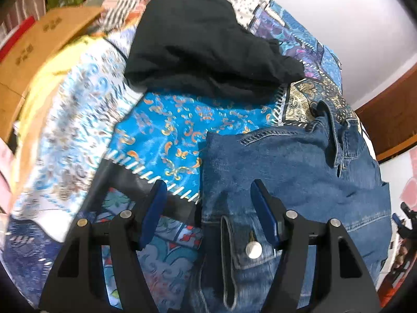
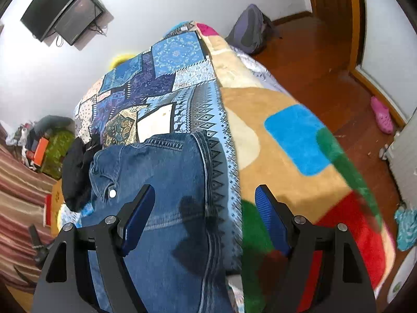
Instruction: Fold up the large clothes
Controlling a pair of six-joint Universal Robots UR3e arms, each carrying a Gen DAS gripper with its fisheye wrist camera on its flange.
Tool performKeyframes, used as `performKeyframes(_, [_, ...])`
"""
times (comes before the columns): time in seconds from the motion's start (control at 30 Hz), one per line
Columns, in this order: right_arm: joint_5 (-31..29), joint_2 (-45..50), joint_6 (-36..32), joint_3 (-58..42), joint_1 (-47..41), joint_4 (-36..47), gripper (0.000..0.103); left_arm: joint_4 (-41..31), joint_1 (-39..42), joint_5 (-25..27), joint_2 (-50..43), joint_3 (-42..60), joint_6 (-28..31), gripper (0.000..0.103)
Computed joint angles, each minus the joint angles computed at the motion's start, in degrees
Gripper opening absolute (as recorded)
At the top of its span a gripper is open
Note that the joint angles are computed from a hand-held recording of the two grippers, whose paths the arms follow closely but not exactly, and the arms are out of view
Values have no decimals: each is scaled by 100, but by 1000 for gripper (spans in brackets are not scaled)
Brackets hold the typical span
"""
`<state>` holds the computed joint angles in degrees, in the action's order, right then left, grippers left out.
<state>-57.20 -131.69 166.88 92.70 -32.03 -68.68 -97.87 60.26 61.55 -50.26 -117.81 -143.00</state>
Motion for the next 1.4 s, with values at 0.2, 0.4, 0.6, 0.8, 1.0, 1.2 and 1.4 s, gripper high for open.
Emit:
performKeyframes(0.2, [-1, 986, 325, 320, 816, -644, 55, 397, -287, -326, -879, -365, -242, 65])
performKeyframes(0.4, [-9, 1698, 562, 198, 1284, -985, 53, 61, -105, -1088, -2048, -512, 80, 66])
performKeyframes(0.6, [-511, 1971, 762, -184, 1651, -1134, 22, -156, 37, -1468, -2514, -459, 208, 54])
performKeyframes(0.8, [213, 1771, 528, -827, 1185, -263, 9, 567, -645, -903, -1616, -208, -550, 9])
performKeyframes(1.0, [700, 2104, 500, -2127, 1307, 221, 8, -650, -672, -1461, -898, 1420, -279, 7])
performKeyframes(1.2, [414, 2984, 1178, -3659, 2378, -620, 7, -1146, -1025, -1914, -1196, 3291, -332, 6])
performKeyframes(1.4, [155, 3480, 1541, -4079, 2649, -1495, 7, 773, -1781, -1511, -1603, 3519, -1447, 6])
